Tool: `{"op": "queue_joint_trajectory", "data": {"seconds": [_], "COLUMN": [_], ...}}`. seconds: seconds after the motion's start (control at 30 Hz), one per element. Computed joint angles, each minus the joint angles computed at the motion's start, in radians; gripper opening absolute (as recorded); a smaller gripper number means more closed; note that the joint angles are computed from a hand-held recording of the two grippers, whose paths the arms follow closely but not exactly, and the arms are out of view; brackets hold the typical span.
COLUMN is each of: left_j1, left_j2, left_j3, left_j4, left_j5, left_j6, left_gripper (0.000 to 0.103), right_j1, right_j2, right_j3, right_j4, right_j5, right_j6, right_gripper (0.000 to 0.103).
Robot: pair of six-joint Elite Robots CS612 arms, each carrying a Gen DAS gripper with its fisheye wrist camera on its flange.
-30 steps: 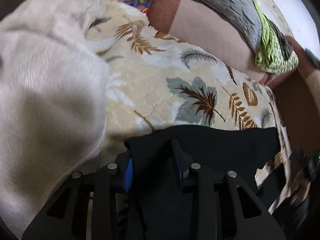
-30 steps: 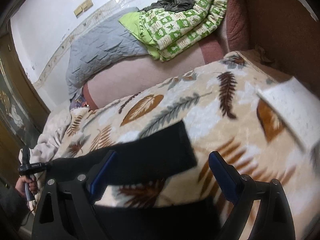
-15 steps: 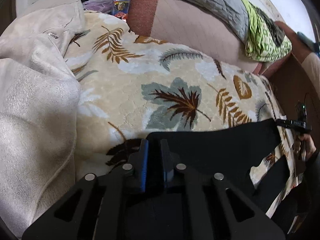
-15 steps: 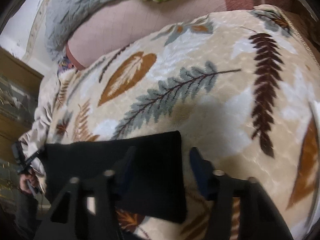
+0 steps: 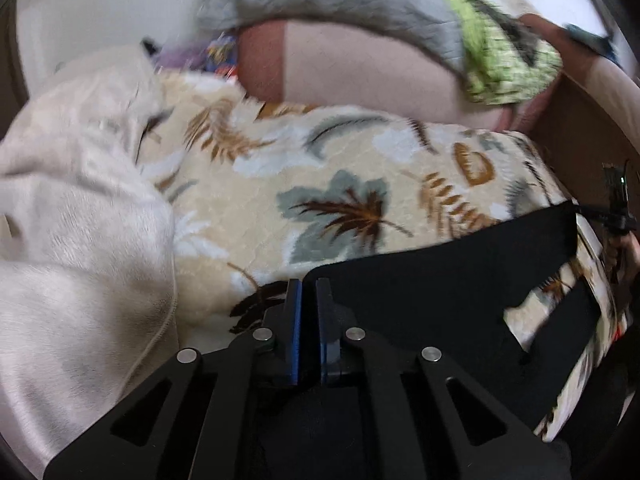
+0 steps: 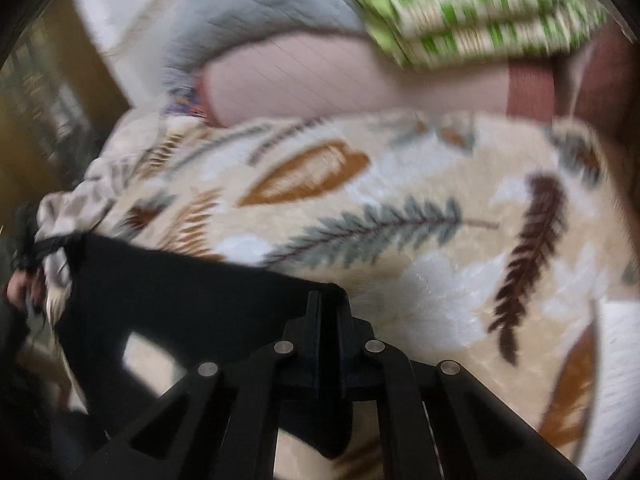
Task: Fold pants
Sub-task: 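Lift the pants with both grippers and fold them over again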
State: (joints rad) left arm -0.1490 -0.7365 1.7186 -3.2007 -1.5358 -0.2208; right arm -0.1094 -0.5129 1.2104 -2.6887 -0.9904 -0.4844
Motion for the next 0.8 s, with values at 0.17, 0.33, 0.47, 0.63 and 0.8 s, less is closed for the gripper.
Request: {"op": "queue_joint_trajectory", "data": {"seconds": [0.17, 0.33, 0.47, 0.63, 0.8], "left_j1": [-0.039, -0.063, -0.065, -0.073, -0.07], "left_j2": [-0.057, -0.089, -0.087, -0.091, -0.118], "left_j3": [0.124, 0.288, 0.37, 0.427, 0.444], "left_j4": [-0.103, -0.227, -0.29, -0.311, -0.36], "left_j5": [0.037, 0.031, 0.017, 0.079, 0.151], "left_j6": [0.115, 0.086, -0.004, -0.146, -0.316], "left_gripper": [0.004, 0.003, 0.004, 0.005, 0.01], "right_j1": [-0.039, -0.081, -0.102, -0.102, -0.112], "right_j2": [-0.123, -0.197, -0.212, -0.213, -0.221], "right_j3": [0.225, 0.404, 0.489, 0.531, 0.553], "right_j4": [-0.072, -0.062, -0.108, -0.166, -0.251], "right_j5": [0.069, 0.083, 0.046, -0.016, -0.064], "right_j6": [-0.252, -0.41, -0.433, -0.459, -0.388], "right_gripper": [0.004, 0.004, 0.004, 0.007, 0.018]}}
